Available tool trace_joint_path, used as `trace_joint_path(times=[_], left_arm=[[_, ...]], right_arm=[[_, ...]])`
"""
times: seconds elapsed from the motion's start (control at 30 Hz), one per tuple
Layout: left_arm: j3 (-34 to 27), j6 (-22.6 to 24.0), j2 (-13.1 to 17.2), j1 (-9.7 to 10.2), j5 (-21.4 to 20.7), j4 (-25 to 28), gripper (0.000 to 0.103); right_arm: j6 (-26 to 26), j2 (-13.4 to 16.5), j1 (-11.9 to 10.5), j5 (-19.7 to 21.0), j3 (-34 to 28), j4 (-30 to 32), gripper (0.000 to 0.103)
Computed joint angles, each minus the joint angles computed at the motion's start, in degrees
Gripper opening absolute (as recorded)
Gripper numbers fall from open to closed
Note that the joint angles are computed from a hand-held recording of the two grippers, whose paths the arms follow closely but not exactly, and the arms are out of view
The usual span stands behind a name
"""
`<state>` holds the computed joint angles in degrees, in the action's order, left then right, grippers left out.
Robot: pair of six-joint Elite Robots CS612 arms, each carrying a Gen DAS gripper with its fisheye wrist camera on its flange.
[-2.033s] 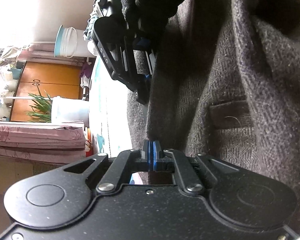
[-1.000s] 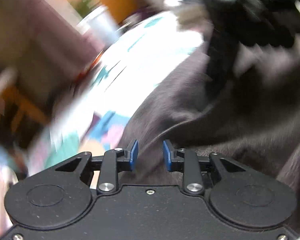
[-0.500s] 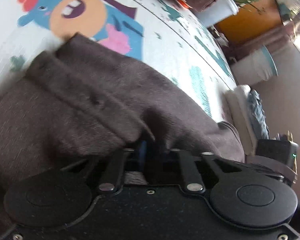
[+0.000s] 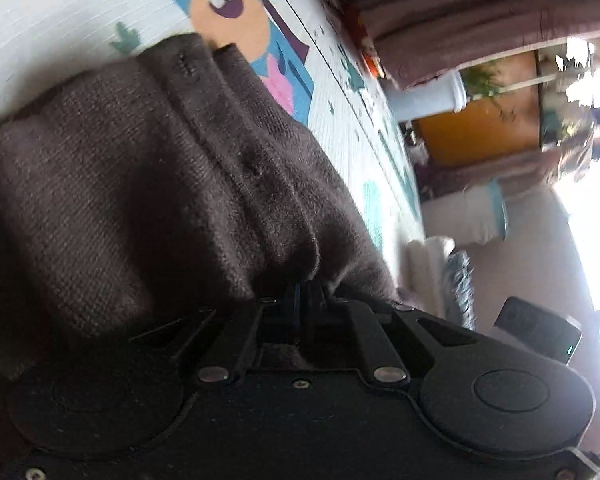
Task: Fold clothes
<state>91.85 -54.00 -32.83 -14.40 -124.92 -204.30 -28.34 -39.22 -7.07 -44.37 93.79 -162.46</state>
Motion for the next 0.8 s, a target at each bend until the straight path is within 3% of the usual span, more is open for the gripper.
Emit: trace_joint_path(times=[0.17,0.2,0.23,0.33,0.43,0.53,0.7,0.8], left_arm=[[-0.2,-1.6,0.2,0.52,-1.6,-1.3,0.002],[-0.5,-2.1,0.5,0.64,-2.0,-1.7,0.002],[-0.8,-2.6,0.7,0.75,-2.4,-2.0,0.002],[-1.0,-2.4,0.6,0.84,-2.4,-1.2,0.002],[-1.0,0.3,-0.1,0.79,-2.1,1.8,0.003],[-0.5,5.5,-1.9,0.27,0.0,7.7,0.011],[0.1,16.2,-4.9,-0.82,3.6,18.4,0.012],[0.5,17.6,-4.9,-0.99,4.4,17.7,0.006]], right_arm=[[-2.9,0.0,0.2,-1.3,0.5,-1.2,0.027],[-3.1,0.0,0.2,-1.2,0.6,-1.1,0.022],[-3.3,0.0,0.1,-0.9,0.6,-0.7,0.009],[-2.5,0.3,-0.3,0.8,0.4,0.9,0.005],[1.6,1.1,-0.9,3.1,0.0,1.4,0.005],[4.5,1.8,-1.1,3.9,0.0,-0.6,0.005],[2.3,1.8,-0.7,3.0,0.5,-1.8,0.008],[2.5,2.1,-0.6,2.8,0.5,-3.1,0.008]])
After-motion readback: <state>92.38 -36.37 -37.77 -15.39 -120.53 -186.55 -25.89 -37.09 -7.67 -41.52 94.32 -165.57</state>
